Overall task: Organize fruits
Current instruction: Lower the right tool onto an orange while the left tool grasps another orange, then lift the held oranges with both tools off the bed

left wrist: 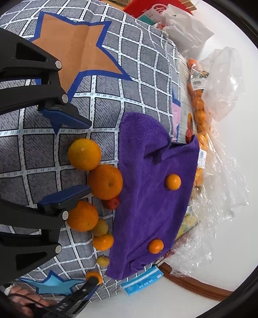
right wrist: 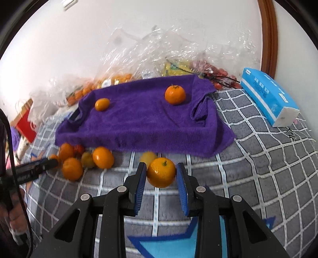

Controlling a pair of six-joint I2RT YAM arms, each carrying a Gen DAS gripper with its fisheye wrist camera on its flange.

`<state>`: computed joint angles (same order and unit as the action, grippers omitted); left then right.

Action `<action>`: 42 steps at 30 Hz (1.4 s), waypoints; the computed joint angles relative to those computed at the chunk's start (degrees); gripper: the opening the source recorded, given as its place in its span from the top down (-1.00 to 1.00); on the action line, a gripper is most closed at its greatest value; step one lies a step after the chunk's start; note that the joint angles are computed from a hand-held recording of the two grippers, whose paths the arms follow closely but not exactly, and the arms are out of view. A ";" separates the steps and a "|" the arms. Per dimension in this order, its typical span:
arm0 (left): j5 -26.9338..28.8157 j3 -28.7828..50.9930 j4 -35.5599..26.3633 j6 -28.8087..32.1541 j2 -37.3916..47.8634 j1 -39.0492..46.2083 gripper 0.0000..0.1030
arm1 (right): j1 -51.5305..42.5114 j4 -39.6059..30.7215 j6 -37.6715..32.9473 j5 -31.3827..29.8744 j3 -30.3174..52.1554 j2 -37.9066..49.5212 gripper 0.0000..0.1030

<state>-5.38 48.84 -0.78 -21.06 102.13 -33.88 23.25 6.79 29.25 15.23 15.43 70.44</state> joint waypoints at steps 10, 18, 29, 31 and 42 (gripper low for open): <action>-3.20 -0.55 2.68 0.72 1.62 -0.91 0.36 | 1.26 5.84 0.60 -0.48 -2.05 4.36 0.39; -2.93 -3.05 6.39 0.93 1.06 -1.14 0.36 | 5.13 6.17 0.50 4.32 -0.54 8.52 0.39; 0.45 -7.48 6.31 -1.89 -4.10 -0.84 0.36 | 8.93 -1.27 5.90 7.55 -1.42 1.01 0.39; 0.15 -8.39 5.74 -2.31 -5.70 -1.41 0.36 | 9.48 -3.60 7.06 8.23 -1.58 -1.44 0.39; -0.27 -10.69 -0.33 -4.59 -16.05 -4.06 0.36 | 15.66 -22.69 14.01 14.69 1.78 -17.05 0.39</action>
